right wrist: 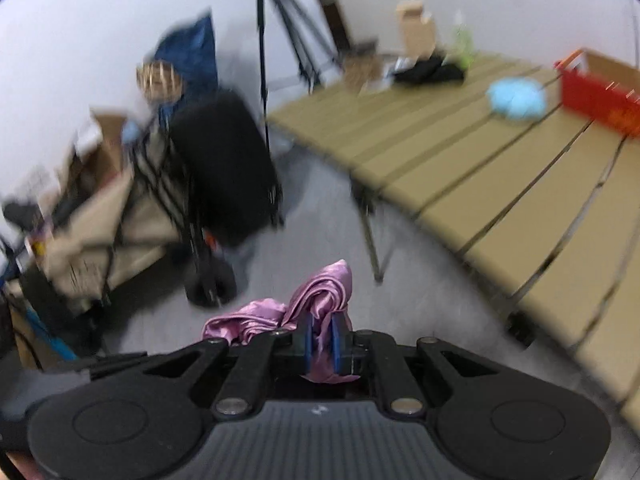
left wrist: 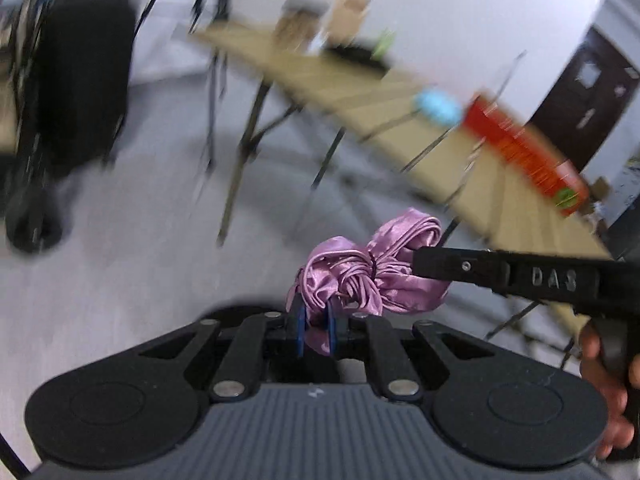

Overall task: Organize soft objects
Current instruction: 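Carry the pink scrunchie over the black bin and open both tools, then move both open tools back to the table toward the light-blue fluffy toy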

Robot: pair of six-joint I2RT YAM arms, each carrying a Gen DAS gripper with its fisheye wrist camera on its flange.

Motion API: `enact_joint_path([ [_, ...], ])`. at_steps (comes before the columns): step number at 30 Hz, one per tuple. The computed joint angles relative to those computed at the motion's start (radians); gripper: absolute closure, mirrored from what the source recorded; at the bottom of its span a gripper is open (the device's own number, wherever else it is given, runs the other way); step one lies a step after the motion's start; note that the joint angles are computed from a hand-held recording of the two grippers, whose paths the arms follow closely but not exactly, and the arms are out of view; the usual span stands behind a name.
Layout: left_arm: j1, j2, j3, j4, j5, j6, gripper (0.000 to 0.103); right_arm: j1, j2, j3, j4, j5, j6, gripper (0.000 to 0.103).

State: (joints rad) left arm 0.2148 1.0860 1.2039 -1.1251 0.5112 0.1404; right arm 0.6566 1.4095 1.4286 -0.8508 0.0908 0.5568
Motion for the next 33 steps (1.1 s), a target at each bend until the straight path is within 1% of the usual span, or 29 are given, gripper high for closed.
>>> enact_joint_path([
  [2, 0.017, 0.066, -0.046, 0.030, -0.038, 0.053, 0.092, 0.046, 0.064, -0.046, 0.042, 0.021, 0.005, 0.094],
  [4, 0.006, 0.119, -0.097, 0.102, -0.100, 0.092, 0.092, 0.052, 0.129, -0.079, 0.078, -0.007, 0.021, 0.096],
  [5, -0.013, 0.144, -0.115, 0.133, -0.133, 0.092, 0.092, 0.046, 0.165, -0.091, 0.096, -0.026, 0.028, 0.097],
  [9, -0.066, 0.256, -0.142, 0.216, -0.175, 0.102, 0.092, 0.001, 0.279, -0.121, 0.172, -0.099, 0.054, 0.098],
  [10, -0.080, 0.288, -0.140, 0.239, -0.175, 0.109, 0.090, -0.009, 0.305, -0.123, 0.184, -0.113, 0.059, 0.097],
  [11, -0.084, 0.303, -0.151, 0.261, -0.176, 0.116, 0.086, -0.013, 0.334, -0.115, 0.191, -0.111, 0.054, 0.097],
  [12, -0.092, 0.318, -0.159, 0.283, -0.183, 0.108, 0.073, -0.020, 0.355, -0.105, 0.183, -0.098, 0.045, 0.093],
  [13, -0.097, 0.332, -0.167, 0.301, -0.196, 0.101, 0.061, -0.019, 0.378, -0.091, 0.169, -0.078, 0.043, 0.091],
  [15, -0.107, 0.350, -0.162, 0.298, -0.234, 0.112, 0.057, -0.024, 0.391, -0.108, 0.175, -0.076, 0.016, 0.090],
  [17, -0.112, 0.351, -0.178, 0.306, -0.252, 0.124, 0.055, -0.023, 0.409, -0.102, 0.167, -0.089, -0.011, 0.085],
  [18, -0.118, 0.349, -0.184, 0.309, -0.271, 0.127, 0.053, -0.027, 0.416, -0.099, 0.163, -0.103, -0.031, 0.078],
  [20, -0.135, 0.353, -0.188, 0.315, -0.302, 0.130, 0.049, -0.032, 0.437, -0.089, 0.149, -0.114, -0.055, 0.075],
  [21, -0.134, 0.355, -0.191, 0.318, -0.305, 0.129, 0.046, -0.040, 0.443, -0.092, 0.148, -0.130, -0.055, 0.073],
  [22, -0.139, 0.359, -0.192, 0.322, -0.305, 0.119, 0.045, -0.052, 0.447, -0.097, 0.151, -0.155, -0.048, 0.072],
  [24, -0.138, 0.361, -0.187, 0.318, -0.305, 0.118, 0.044, -0.072, 0.455, -0.101, 0.156, -0.183, -0.032, 0.072],
  [28, -0.129, 0.335, -0.195, 0.315, -0.316, 0.136, 0.042, -0.075, 0.437, -0.108, 0.164, -0.163, -0.033, 0.072],
  [30, -0.118, 0.284, -0.202, 0.305, -0.348, 0.151, 0.042, -0.072, 0.401, -0.123, 0.163, -0.157, -0.035, 0.071],
  [32, -0.093, 0.210, -0.199, 0.281, -0.339, 0.150, 0.042, -0.058, 0.340, -0.147, 0.162, -0.123, -0.040, 0.067],
  [33, -0.080, 0.164, -0.187, 0.259, -0.334, 0.145, 0.042, -0.046, 0.299, -0.163, 0.161, -0.094, -0.040, 0.063],
])
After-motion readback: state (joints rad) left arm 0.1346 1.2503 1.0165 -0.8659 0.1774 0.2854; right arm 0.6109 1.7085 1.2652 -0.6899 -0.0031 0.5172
